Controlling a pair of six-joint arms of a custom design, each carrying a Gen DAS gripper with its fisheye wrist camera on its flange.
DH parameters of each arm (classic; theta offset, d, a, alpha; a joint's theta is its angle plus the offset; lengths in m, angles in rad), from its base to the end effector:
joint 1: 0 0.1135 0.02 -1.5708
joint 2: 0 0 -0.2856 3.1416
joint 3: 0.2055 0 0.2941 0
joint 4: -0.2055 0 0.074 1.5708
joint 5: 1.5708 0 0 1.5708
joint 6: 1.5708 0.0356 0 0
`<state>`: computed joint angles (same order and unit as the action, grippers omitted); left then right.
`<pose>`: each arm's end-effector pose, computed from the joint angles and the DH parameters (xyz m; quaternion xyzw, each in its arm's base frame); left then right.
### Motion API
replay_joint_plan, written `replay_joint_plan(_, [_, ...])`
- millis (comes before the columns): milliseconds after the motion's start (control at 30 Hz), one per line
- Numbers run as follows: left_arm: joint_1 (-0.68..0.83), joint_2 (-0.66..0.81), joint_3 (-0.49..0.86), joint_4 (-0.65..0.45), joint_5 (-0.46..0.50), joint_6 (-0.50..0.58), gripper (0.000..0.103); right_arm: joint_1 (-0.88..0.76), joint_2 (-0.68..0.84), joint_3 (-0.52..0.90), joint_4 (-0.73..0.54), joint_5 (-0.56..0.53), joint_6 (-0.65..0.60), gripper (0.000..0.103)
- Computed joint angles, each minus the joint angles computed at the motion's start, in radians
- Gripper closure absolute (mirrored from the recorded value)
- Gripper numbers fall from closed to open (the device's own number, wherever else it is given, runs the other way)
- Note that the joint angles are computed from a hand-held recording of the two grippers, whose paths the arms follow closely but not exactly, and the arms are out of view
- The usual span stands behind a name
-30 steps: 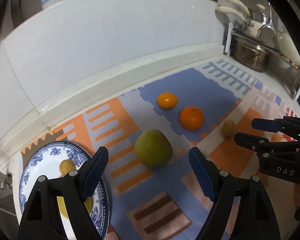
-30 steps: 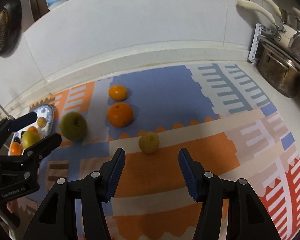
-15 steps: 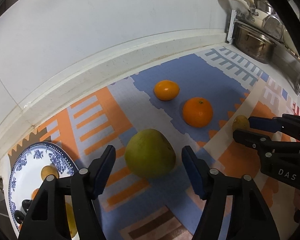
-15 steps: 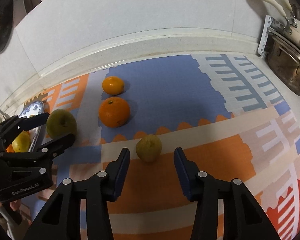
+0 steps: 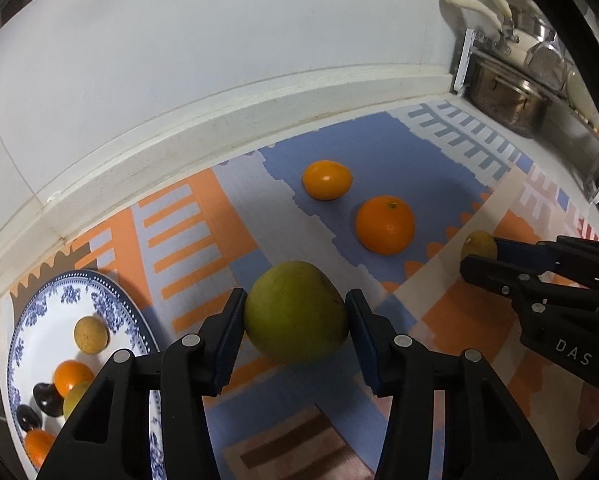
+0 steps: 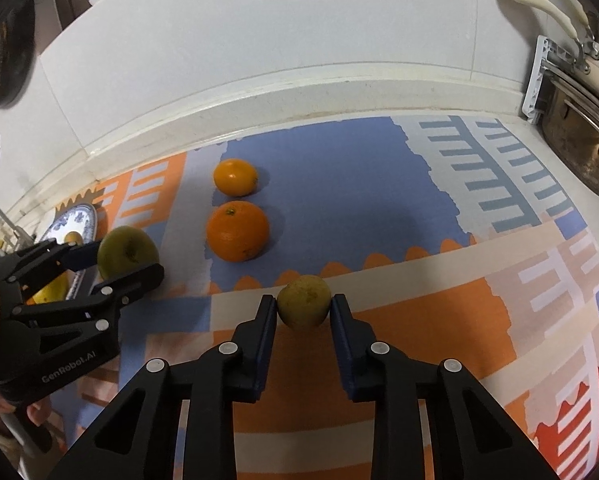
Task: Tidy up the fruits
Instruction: 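Carry the pomelo with the left tool onto the plate while the right tool carries the small fruit there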
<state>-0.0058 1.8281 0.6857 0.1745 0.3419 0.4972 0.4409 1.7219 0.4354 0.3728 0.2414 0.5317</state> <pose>0.3278 -0.0138 0.0642 0.2831 0.8988 -0.0864 0.3233 0.2457 0.1065 0.0504 0.0815 0.9369 0.0489 0.3365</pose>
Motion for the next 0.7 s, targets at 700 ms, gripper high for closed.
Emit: replay_joint_plan(700, [0.193, -0.364, -0.203, -0.073, 0.169, -0.028, 0.054, 0.23, -0.332, -0.065, -0.153, 0.14, 0.012, 0.074])
